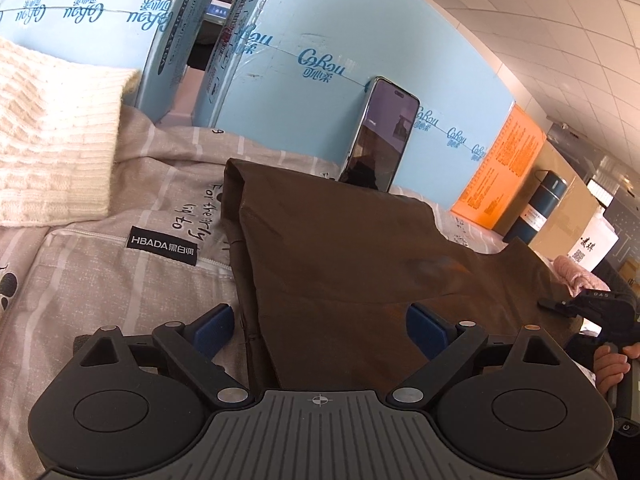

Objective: Fold clothes
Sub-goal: 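Grasp the jacket sleeve with the right gripper and lift it toward the body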

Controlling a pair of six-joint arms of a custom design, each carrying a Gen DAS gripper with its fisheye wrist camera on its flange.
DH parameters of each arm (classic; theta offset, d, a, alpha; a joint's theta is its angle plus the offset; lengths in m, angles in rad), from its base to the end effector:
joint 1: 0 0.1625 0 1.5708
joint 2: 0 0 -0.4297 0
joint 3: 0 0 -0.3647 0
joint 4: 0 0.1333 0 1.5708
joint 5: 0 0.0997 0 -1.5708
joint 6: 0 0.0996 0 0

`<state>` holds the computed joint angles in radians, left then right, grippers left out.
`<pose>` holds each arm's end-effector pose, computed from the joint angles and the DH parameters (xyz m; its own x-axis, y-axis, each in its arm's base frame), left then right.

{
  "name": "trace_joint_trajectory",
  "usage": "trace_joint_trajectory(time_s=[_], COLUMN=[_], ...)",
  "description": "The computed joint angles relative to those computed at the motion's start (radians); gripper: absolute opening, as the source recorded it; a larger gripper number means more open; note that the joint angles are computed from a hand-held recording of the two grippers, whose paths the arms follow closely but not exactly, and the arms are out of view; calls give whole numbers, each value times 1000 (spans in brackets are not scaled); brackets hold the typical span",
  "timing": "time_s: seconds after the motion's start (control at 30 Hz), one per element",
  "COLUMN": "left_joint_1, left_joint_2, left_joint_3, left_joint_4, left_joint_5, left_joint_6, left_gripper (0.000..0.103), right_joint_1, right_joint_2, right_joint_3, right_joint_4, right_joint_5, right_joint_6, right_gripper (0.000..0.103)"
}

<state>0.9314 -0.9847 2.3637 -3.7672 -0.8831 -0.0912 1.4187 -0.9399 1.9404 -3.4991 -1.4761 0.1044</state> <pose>-0.0998 -0.4636 0.1825 -0.9298 0.0392 -0.3660 0.3249 0.5549 -0.7659 0.0518 -0.6043 0.2228 -0.9806 0.1374 -0.1398 0.1941 0.5815 -0.7900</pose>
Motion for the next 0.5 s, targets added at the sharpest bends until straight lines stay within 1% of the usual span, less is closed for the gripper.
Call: trace_joint_trajectory(time_s=[0.03,0.07,0.13,0.2,0.23,0.27,0.3,0.33,0.37,0.4,0.5], left_joint_1=[-1,-1,2,20,30,33,31,26,19,9,-35], left_joint_2=[3,6,6,-4,-10,-12,-12,-11,-8,-3,24], left_joint_3=[0,-1,0,4,6,8,10,12,14,16,12], left_joint_4=[-4,-9,-17,-15,-13,-14,-12,-15,-23,-33,-60], left_joint_5=[0,-1,-15,-92,-136,-164,-181,-182,-169,-140,21], left_joint_6=[6,12,17,26,30,44,62,78,88,95,112], left_gripper=[95,95,95,95,95,95,95,95,95,95,95], right_joint_1=[-3,-6,-11,-9,-4,1,7,13,20,29,62], right_joint_2=[2,3,-1,-5,-4,-5,-6,-6,-5,-7,-5], right_joint_3=[4,10,39,67,75,78,82,84,83,83,83], right_joint_4=[-11,-28,-97,-172,-204,-226,-247,-266,-274,-273,-284], right_joint_5=[-2,0,30,39,29,13,-2,-17,-30,-41,-56], right_joint_6=[-2,-5,-18,-33,-42,-53,-64,-76,-89,-106,-160], right_gripper=[12,10,6,5,5,5,5,5,5,5,6])
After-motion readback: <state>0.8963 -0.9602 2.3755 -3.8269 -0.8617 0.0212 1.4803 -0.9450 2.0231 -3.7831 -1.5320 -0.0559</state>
